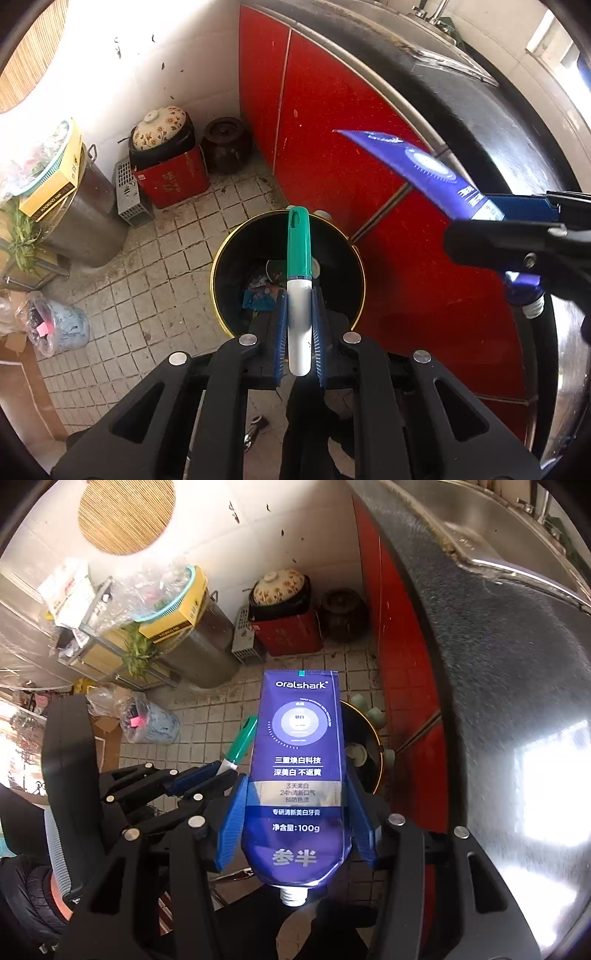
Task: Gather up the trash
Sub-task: 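Carry marker and toothpaste tube to the bin and open both tools, then move both open tools back over the last two items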
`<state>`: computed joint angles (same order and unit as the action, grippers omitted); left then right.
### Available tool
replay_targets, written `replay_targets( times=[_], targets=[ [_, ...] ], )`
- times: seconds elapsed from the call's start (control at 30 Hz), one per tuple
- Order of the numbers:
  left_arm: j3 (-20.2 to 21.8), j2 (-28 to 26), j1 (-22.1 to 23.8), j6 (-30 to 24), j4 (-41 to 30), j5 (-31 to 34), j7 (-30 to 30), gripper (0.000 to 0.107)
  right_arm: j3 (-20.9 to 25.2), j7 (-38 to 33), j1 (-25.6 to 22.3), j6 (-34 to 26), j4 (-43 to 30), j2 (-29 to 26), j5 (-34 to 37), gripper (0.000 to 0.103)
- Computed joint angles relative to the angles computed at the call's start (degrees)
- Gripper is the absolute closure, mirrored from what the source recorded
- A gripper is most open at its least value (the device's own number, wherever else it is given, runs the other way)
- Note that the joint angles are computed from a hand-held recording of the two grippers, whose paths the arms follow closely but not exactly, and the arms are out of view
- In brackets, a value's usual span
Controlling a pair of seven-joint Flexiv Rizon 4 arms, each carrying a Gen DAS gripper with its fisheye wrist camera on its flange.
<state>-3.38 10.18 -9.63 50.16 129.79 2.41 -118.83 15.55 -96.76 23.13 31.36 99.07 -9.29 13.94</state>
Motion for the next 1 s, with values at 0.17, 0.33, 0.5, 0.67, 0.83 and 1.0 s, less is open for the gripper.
replay_targets(
  times=[0.17, 0.33, 0.5, 0.67, 0.83, 1.0],
  targets=[
    [0.9, -1.9, 0.5, 2.2, 0.3, -1.1, 1.7, 0.094, 0.0, 0.5, 0.9, -0.5, -2.0, -2.9, -1.8, 0.051],
    [1.3, -2.3, 1.2, 2.3, 0.5, -1.2, 2.4, 0.040, 0.1, 0.7, 1.3, -0.5, -3.3, -4.3, -3.8, 0.030],
    [1.0, -1.0, 1.4, 1.9, 0.5, -0.6, 1.5, 0.040, 0.3, -1.0, 0.2, -1.4, -3.8, -3.3, -2.1, 0.030],
    [0.2, 0.2, 1.3, 0.0, -1.0, 0.1, 0.1, 0.040, -0.2, -2.1, -1.6, -1.7, -3.0, 0.3, 0.7, 0.030],
    [-2.0, 0.4, 0.4, -2.4, -6.0, 2.3, -1.4, 0.022, -2.2, -1.4, -4.2, -0.4, -0.3, 6.5, 2.1, 0.021],
    [-5.3, -4.4, -3.1, -3.8, -15.1, 2.9, 2.2, 0.017, -5.7, 2.8, -8.6, 3.4, 6.1, 15.7, -0.5, 0.018]
  ],
)
